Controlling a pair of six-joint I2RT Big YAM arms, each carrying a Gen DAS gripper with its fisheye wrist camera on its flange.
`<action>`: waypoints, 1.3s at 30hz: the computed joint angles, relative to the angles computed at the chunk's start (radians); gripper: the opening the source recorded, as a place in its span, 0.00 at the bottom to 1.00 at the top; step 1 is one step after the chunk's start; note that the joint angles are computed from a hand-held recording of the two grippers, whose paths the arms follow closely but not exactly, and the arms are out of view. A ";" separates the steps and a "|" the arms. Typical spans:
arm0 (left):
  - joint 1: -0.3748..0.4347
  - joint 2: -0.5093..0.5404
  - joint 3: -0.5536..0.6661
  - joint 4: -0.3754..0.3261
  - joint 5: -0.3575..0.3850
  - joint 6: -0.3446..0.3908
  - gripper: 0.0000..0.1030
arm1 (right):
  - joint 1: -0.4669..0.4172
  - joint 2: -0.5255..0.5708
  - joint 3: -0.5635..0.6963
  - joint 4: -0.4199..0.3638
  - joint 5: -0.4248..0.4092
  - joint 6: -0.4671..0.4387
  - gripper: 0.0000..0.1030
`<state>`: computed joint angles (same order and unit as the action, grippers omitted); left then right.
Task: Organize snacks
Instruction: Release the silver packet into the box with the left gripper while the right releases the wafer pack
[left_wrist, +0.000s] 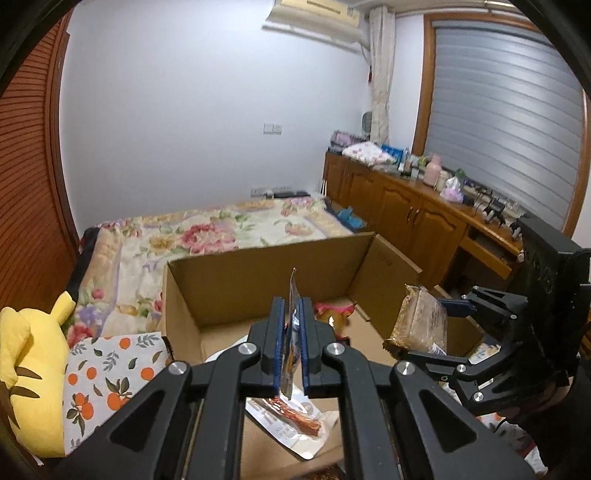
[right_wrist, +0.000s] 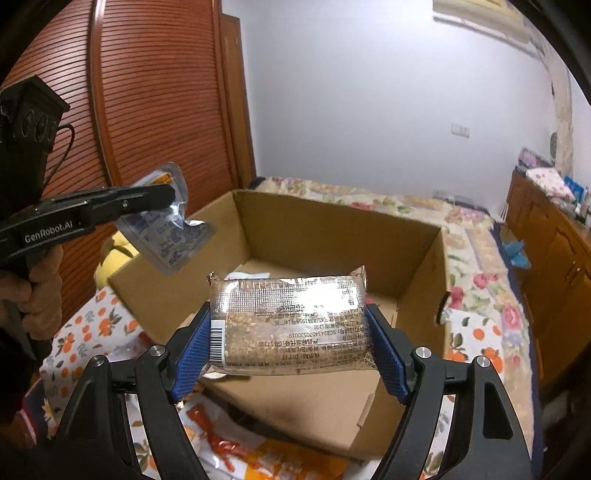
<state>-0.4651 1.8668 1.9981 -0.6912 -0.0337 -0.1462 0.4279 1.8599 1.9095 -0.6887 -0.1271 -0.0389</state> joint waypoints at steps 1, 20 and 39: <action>0.002 0.016 0.018 -0.015 -0.001 0.004 0.04 | 0.000 0.014 0.016 -0.012 -0.003 0.000 0.78; 0.014 0.125 0.173 -0.145 -0.012 0.018 0.10 | 0.020 0.129 0.166 -0.147 -0.031 -0.006 0.81; 0.019 0.029 0.041 -0.090 -0.029 0.004 0.23 | 0.028 0.157 0.214 -0.184 0.040 0.047 0.86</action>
<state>-0.4458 1.8960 2.0394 -0.7808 -0.0623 -0.1425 0.4562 2.0174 2.1236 -0.8729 -0.0871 0.0082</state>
